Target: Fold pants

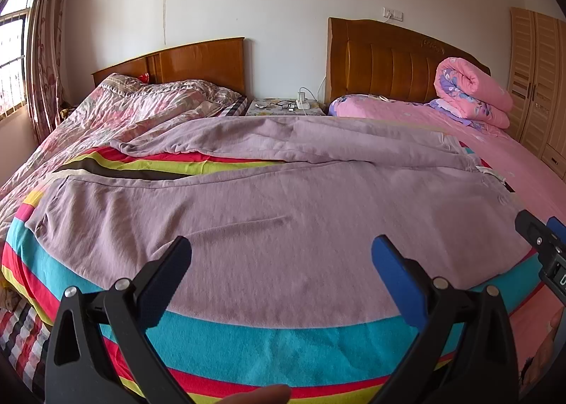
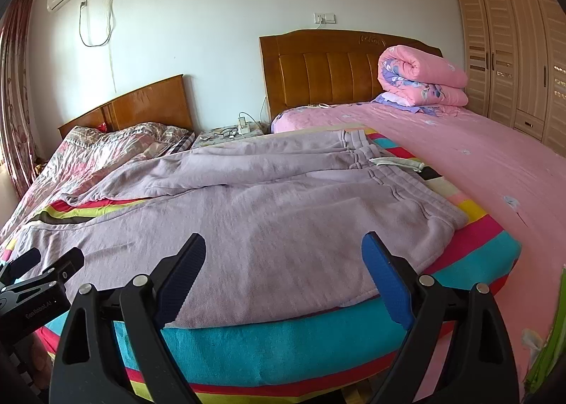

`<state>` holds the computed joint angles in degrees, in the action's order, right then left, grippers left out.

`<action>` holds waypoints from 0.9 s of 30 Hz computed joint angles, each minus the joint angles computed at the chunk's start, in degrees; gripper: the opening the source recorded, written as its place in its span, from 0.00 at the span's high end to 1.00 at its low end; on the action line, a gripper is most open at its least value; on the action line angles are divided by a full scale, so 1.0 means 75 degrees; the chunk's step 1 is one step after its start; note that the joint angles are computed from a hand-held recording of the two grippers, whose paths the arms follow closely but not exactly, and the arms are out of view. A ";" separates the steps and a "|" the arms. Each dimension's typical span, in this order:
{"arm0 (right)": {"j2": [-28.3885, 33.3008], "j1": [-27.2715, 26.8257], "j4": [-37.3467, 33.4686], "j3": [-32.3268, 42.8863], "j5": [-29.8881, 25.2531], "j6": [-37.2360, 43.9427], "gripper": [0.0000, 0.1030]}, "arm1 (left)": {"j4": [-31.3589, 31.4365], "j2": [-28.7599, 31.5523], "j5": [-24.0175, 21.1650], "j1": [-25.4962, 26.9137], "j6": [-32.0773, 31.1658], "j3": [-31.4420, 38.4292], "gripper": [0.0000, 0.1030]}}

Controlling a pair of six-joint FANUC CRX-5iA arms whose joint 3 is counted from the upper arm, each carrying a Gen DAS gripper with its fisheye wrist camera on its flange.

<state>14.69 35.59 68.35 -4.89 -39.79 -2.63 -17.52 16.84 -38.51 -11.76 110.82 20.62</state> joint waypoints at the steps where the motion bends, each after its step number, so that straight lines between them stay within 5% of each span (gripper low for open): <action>1: 0.0031 0.0026 -0.0028 0.0049 -0.0078 0.0085 0.16 | 0.0000 0.0000 0.0000 0.0000 0.0000 0.0000 0.01; 10: 0.0286 0.0172 -0.0034 0.0346 -0.0922 0.0530 0.16 | 0.0012 0.0010 -0.0040 0.0003 -0.0003 -0.0008 0.01; 27: 0.0368 0.0186 -0.0473 0.0533 -0.1002 0.0938 0.16 | 0.0048 0.0035 -0.0132 -0.0003 -0.0023 0.0043 0.01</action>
